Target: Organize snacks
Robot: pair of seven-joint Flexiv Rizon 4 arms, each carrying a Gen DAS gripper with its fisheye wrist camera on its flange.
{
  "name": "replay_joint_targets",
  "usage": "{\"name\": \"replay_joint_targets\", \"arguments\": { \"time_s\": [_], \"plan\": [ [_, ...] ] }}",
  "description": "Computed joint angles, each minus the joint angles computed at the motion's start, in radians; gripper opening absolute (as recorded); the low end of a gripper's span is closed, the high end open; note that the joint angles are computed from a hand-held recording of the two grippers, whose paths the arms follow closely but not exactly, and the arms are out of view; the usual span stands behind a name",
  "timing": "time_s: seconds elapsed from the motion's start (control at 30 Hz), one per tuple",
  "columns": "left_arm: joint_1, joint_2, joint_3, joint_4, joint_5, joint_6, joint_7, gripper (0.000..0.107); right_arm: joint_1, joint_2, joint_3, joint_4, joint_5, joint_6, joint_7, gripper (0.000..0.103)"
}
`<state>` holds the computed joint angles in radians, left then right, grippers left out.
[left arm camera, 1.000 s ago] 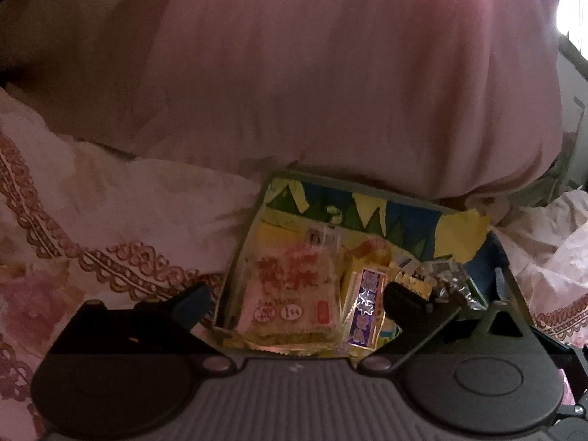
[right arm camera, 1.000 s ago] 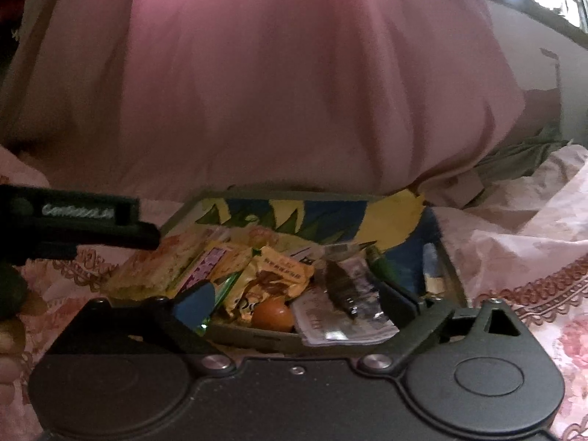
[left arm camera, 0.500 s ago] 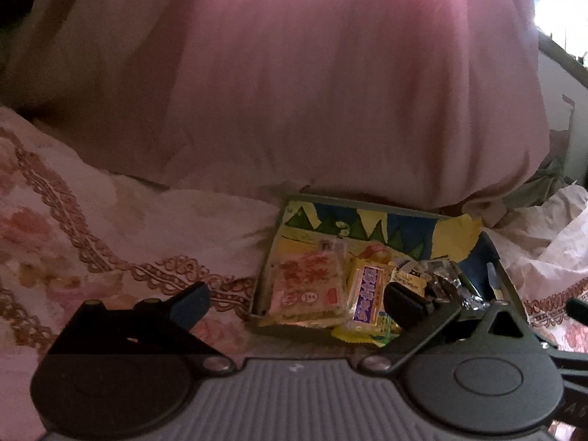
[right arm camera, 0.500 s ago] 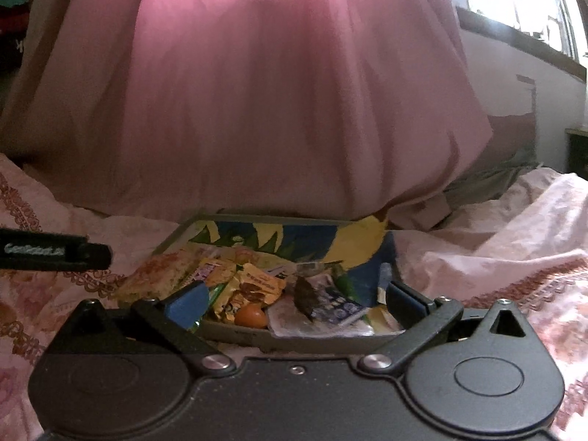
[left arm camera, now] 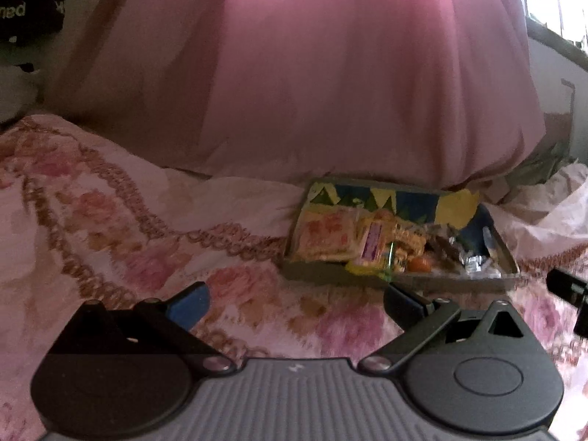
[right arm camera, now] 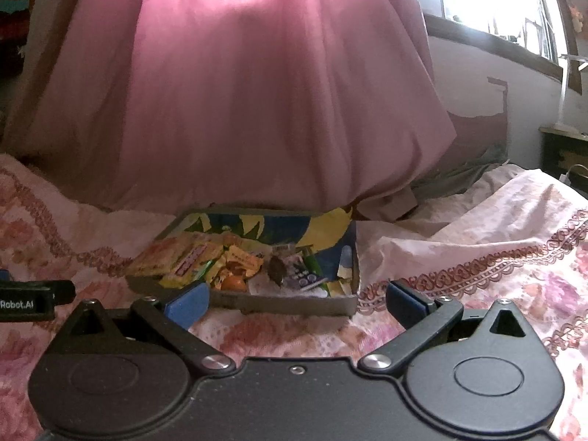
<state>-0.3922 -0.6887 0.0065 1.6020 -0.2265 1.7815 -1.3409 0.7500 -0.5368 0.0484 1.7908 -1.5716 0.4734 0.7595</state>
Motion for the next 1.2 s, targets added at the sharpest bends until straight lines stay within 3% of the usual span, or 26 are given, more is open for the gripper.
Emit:
{"name": "replay_joint_targets", "arguments": {
  "time_s": [0.33, 0.53, 0.83, 1.2],
  "plan": [
    [-0.132, 0.083, 0.156, 0.155, -0.072, 0.039, -0.043, 0.103, 0.028, 0.03, 0.044, 0.04, 0.061, -0.009, -0.003, 0.102],
    [-0.108, 0.131, 0.124, 0.223, -0.086, 0.025, -0.071, 0.103, 0.045, 0.042, 0.052, 0.054, 0.085, -0.016, 0.012, 0.102],
    [-0.253, 0.121, 0.281, 0.232, -0.09, 0.016, -0.046, 0.103, 0.058, 0.041, 0.061, 0.052, 0.122, -0.018, -0.015, 0.102],
    [-0.277, 0.115, 0.309, 0.233, -0.109, 0.009, -0.033, 0.103, 0.066, 0.036, 0.057, 0.045, 0.16, -0.015, -0.039, 0.102]
  ]
}}
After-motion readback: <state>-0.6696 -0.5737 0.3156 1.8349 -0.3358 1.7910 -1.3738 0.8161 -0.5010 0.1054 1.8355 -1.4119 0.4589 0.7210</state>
